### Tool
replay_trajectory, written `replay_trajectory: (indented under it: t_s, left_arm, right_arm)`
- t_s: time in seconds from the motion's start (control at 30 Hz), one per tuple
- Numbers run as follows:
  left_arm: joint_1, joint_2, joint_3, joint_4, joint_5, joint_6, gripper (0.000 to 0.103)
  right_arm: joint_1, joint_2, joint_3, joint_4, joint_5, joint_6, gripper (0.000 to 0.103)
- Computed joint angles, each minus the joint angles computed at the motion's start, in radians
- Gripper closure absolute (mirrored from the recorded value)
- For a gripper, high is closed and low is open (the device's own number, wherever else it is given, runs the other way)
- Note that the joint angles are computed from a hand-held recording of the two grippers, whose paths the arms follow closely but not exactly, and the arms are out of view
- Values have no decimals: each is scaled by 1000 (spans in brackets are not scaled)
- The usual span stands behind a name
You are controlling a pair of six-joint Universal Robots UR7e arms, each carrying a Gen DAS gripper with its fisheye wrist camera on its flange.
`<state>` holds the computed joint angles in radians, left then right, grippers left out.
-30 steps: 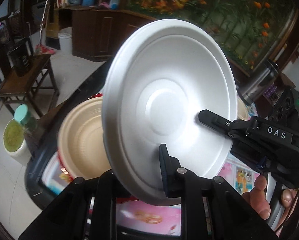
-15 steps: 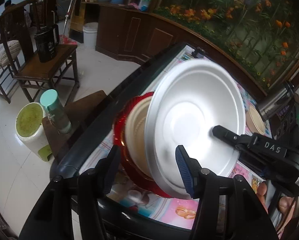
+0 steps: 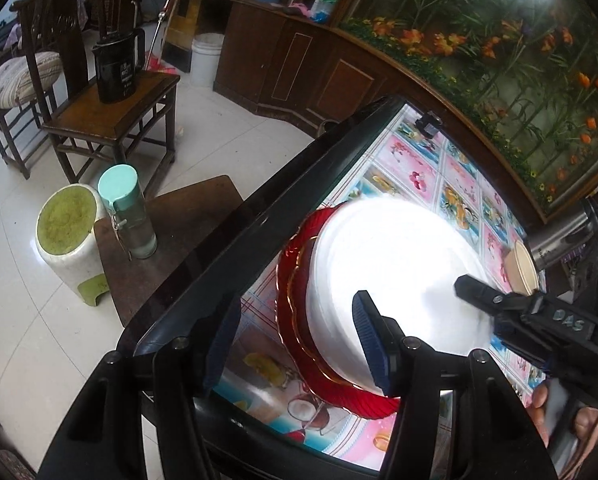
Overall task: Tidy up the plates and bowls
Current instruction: 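Lower the white plate onto the stack and open the right tool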
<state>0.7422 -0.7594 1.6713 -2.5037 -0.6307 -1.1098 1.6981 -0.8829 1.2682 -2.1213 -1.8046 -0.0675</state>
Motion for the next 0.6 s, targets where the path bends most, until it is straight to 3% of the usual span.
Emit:
replay_trajectory:
  t_s: [0.07,0.23,0.33,0.47,0.6]
  left_arm:
    - [4,-4,4,-11,-6,-4,45]
    - [7,-9,11,-35,-14,-1,45]
    - [7,-3,3,-34,-18,7,45]
    - [12,5,-7,-32,-29,16,45]
    - [14,9,-14,-21,-37,17,45]
  right_arm:
    - [8,9,-19,17,-11,0,64]
    - [21,16,-42,19,-38,-23,63]
    - [9,7,-48,27,0,-10,63]
    - [4,-13,-2,-72,-5,-21,61]
    - [0,-2,7,-81,-37,-24,61]
